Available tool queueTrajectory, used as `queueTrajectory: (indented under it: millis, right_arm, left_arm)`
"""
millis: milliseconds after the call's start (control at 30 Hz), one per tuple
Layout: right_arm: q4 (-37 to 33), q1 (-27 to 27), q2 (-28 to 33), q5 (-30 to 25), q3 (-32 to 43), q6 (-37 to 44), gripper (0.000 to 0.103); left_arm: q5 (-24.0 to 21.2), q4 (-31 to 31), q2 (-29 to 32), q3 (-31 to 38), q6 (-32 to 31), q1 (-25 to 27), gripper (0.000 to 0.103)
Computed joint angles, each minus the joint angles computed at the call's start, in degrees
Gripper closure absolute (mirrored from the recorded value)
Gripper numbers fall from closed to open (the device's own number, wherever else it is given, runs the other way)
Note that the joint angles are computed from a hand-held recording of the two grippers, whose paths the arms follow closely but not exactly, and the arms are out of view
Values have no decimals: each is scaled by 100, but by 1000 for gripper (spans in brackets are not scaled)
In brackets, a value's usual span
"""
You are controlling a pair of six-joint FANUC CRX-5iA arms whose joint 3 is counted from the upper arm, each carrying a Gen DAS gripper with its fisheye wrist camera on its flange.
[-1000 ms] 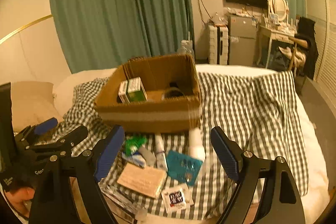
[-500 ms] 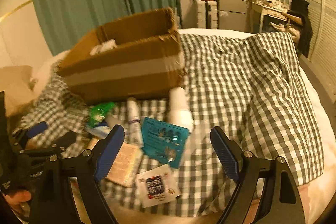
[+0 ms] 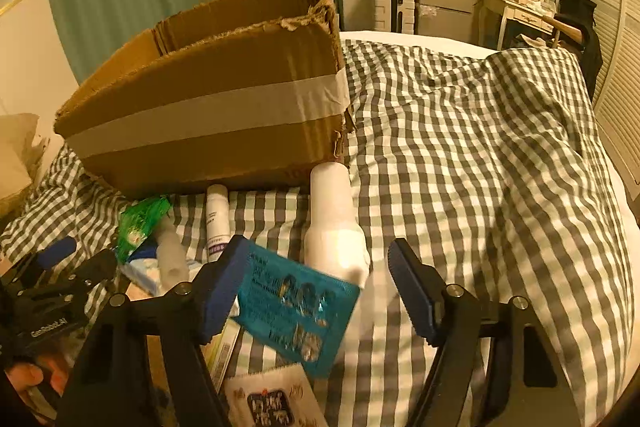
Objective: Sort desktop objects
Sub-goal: 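Grasp the brown bead bracelet with the left gripper while the right grasps the white bottle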
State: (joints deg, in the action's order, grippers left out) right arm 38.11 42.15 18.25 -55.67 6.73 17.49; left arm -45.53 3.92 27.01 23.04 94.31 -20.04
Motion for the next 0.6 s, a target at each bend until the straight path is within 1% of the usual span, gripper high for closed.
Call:
queueTrajectory:
  millis: [100, 167, 233, 267, 300, 333, 367, 433, 467, 500, 533, 567, 600]
  right_arm:
    - [-163, -72, 164, -98, 219, 230, 37]
    - [-282, -130, 297, -204, 394, 393, 38]
    - [-404, -188, 411, -268, 537, 520, 41]
    - [-496, -226, 481, -305, 631, 594, 43]
    - [-568, -256, 543, -329, 713, 647, 43]
    - [-642, -294, 609, -352, 800, 704, 43]
    - [-697, -329, 672, -369, 881, 746, 46]
    - [-803, -393, 773, -397, 1018, 831, 48]
    - [-844, -421, 823, -421, 1080, 867, 48]
    - [-887, -447, 865, -435, 1125, 897, 50]
    - [-950, -468, 888, -443, 1155, 930, 53]
    - [-1066, -494, 905, -441, 1185, 971, 61]
    - [-1119, -507, 892, -397, 1154, 947, 62]
  left_arm:
    - [-98, 136, 44, -20, -177, 32, 24]
    - [-245, 103, 105, 77, -254, 12, 26]
    - [-336, 91, 159, 141, -337, -14, 27]
    - [-424, 64, 211, 216, -373, -32, 32]
    - [-652, -16, 340, 411, -404, -67, 42]
    - [-760, -83, 400, 503, -375, -89, 46]
    - [-768, -133, 432, 547, -271, -94, 49]
    - [-1019, -141, 600, 776, -70, -64, 55]
    - [-1068, -144, 637, 822, -3, -53, 58]
    - [-974, -134, 608, 763, 22, -46, 64]
    - [-934, -166, 597, 755, -6, -56, 70]
    - [-921, -204, 595, 762, -33, -69, 78]
    - [-889, -232, 584, 750, -58, -77, 82]
